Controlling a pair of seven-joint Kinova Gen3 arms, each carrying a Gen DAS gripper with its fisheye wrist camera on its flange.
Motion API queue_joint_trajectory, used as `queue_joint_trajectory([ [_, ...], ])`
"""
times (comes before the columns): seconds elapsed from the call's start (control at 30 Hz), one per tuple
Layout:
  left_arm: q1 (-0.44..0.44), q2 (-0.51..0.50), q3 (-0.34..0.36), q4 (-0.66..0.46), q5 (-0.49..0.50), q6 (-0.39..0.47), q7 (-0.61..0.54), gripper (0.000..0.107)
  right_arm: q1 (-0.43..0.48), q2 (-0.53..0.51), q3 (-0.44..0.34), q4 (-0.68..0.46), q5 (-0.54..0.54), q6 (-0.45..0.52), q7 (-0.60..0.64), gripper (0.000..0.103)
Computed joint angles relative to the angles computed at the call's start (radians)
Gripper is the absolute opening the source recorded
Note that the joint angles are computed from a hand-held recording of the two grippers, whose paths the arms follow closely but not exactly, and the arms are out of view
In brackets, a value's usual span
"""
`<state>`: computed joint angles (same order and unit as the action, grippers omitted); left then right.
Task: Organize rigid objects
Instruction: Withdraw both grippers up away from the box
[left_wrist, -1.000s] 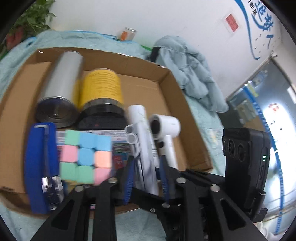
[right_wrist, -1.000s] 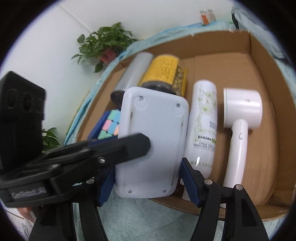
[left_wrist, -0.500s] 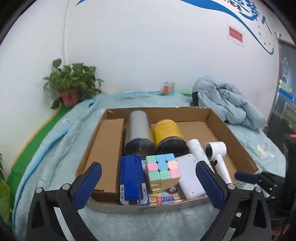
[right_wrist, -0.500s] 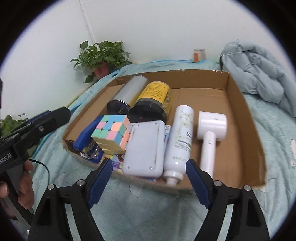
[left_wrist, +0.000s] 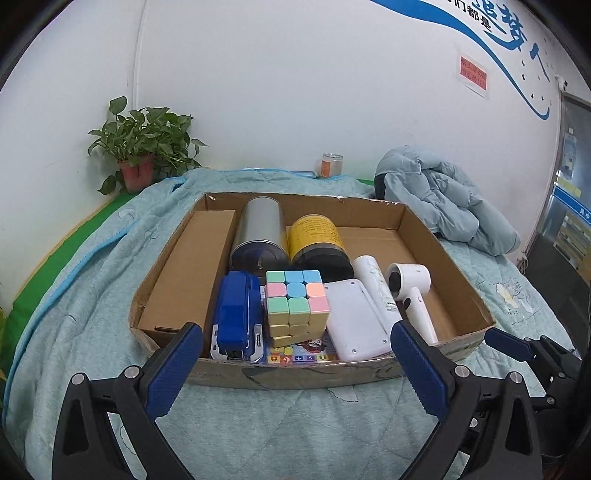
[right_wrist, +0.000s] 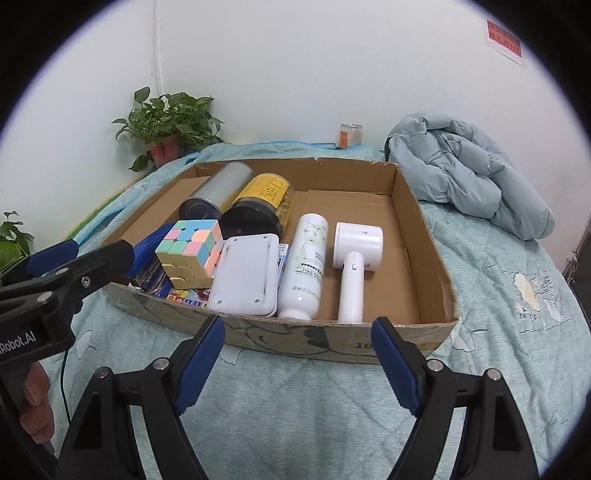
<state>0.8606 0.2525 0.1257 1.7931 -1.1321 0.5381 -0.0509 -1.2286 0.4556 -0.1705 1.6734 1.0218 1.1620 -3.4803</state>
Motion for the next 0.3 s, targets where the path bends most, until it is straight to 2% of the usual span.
queue_joint_trajectory([
  [0.13,-0.002,-0.004,0.004,-0.003,0.006,-0.007,-0.013,0.102,-0.009,-0.002,-0.001,-0.002,0.009,0.023,0.003,0.081],
  [0.2,0.016,-0.009,-0.012,0.010,-0.024,-0.015,0.012,0.102,-0.010,-0.001,-0.004,-0.004,0.008,0.027,0.005,0.081],
  [0.3,0.000,-0.004,0.009,-0.001,-0.005,0.003,-0.002,0.102,-0.011,-0.002,-0.005,0.000,0.011,0.027,0.005,0.081],
])
